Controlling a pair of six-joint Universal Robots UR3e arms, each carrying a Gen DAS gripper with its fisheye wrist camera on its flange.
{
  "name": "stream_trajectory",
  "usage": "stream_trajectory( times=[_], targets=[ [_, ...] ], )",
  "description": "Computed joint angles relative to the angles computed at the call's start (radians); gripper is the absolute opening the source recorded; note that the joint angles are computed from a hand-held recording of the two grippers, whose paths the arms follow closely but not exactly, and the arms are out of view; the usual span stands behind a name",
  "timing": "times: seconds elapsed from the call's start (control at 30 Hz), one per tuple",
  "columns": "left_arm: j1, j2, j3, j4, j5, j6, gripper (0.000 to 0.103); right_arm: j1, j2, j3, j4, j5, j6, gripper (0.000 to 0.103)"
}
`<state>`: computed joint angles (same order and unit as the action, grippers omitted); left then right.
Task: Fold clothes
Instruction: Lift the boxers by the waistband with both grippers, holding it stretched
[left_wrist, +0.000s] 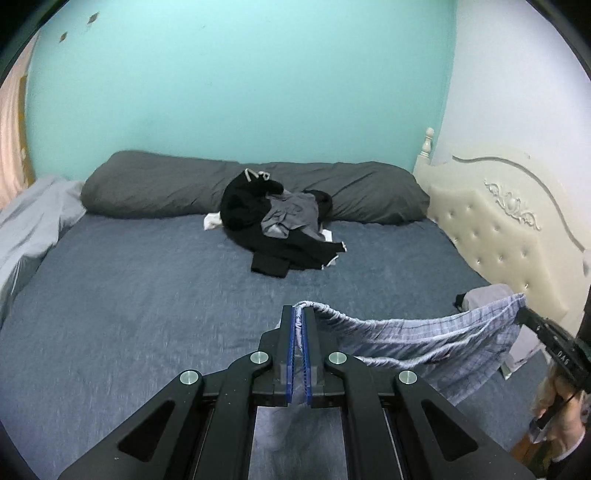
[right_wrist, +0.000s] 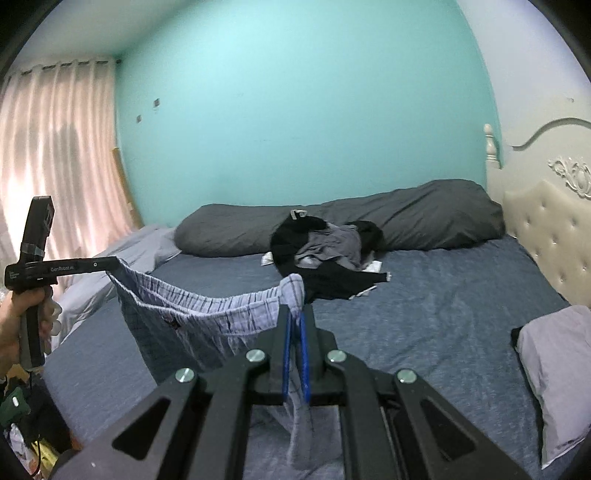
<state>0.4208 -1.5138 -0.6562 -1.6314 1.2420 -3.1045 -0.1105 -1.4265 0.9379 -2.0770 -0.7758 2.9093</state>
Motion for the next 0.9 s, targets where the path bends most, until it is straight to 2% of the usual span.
stream_trajectory(
  times=[0.17,0.3,0.47,0.67,0.9],
  targets=[
    [0.174,0.217,-0.196,-0.090,-0.141,0.083,0.004,0.005,-0.120,0.141,0.000,0.029,-0.018,0.004],
    [0.323,0.378,-0.339,-0.184,-0.233,0.193,0.004,0.006,-0.231,0.316,-0.038,0.043,-0.013,0.004],
    [0.463,0.528,-0.496,-0.282,-0.305,0.320,0.004,0.048,-0.301,0.476,-0.093,0.006,-0.018,0.004],
    [0.330,0.541,-0.741,-0.015,-0.195,0.182,0.004,0.110,-0.266,0.539,-0.174,-0.078,0.012,0.004],
    [0.209,0.369,-0.823,0.258,-0.099,0.045,0.004,0.206,-0.038,0.391,-0.250,-0.203,0.046,0.004]
  ],
)
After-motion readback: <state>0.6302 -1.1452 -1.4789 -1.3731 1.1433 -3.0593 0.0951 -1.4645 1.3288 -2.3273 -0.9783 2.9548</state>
